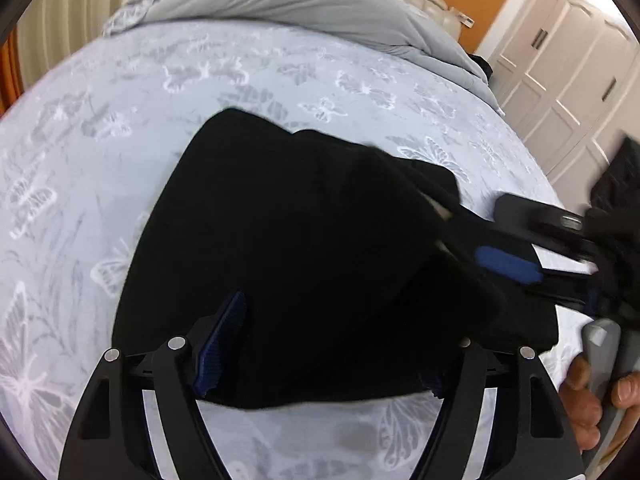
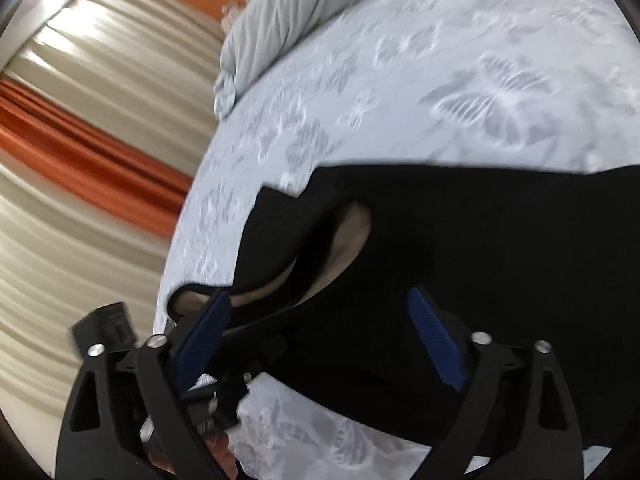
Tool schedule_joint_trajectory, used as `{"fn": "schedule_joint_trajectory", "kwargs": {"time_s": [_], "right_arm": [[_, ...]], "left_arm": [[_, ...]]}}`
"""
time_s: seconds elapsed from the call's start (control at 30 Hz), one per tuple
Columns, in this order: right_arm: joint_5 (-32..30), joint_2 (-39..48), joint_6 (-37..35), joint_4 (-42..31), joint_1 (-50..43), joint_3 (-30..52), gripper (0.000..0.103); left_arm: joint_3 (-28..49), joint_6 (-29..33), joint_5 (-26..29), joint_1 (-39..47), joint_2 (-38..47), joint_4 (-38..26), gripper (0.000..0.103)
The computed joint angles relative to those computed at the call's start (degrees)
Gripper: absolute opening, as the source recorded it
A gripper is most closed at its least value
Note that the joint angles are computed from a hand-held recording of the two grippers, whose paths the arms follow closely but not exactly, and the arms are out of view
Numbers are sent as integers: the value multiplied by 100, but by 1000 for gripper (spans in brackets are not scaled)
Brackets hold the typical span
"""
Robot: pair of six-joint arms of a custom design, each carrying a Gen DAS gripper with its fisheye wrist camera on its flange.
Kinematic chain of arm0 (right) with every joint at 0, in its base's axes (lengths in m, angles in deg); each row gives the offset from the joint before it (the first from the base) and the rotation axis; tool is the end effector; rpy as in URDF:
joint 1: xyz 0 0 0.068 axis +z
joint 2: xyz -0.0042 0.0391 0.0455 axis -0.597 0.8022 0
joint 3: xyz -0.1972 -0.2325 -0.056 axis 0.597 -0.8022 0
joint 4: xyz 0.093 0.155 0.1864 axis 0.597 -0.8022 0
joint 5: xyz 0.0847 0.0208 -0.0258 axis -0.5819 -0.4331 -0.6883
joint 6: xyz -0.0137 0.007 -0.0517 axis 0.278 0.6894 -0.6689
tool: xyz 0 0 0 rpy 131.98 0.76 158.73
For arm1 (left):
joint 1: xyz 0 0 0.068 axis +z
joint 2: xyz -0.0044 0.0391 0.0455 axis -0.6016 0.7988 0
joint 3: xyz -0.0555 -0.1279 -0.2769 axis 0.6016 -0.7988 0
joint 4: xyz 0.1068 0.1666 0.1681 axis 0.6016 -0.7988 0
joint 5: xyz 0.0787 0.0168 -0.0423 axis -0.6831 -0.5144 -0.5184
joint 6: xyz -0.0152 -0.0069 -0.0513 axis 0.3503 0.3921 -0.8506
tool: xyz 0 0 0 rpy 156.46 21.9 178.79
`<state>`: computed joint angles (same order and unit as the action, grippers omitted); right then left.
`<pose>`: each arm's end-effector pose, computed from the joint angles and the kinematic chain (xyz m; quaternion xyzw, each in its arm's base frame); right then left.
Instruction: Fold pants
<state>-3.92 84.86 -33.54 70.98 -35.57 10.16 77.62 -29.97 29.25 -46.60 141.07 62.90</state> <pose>0.2289 0.0204 0.2109 0.1779 0.9009 0.3051 0.2521 0.2225 -0.0520 0.2225 0.1753 0.9295 -0.2050 0.2514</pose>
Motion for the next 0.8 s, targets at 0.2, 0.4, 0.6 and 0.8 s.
{"fn": "schedule_joint_trajectory", "kwargs": {"time_s": [0.2,0.4,0.6,0.8], "right_arm": [[-208,321,147,392,224,-64,90],[511,822,237,642,996,71,60],[1403,260,-133,335,1353,521,18],[1206,-1456,-1365,-1388,-437,594,19]], "left_arm": [[-493,718,158,206,-1587,-452,87],[-397,1618,544,1266,-1674,-373,87],[363,1315,612,2054,-673,-172,87],[694,887,847,2163,-444,-232,87]]}}
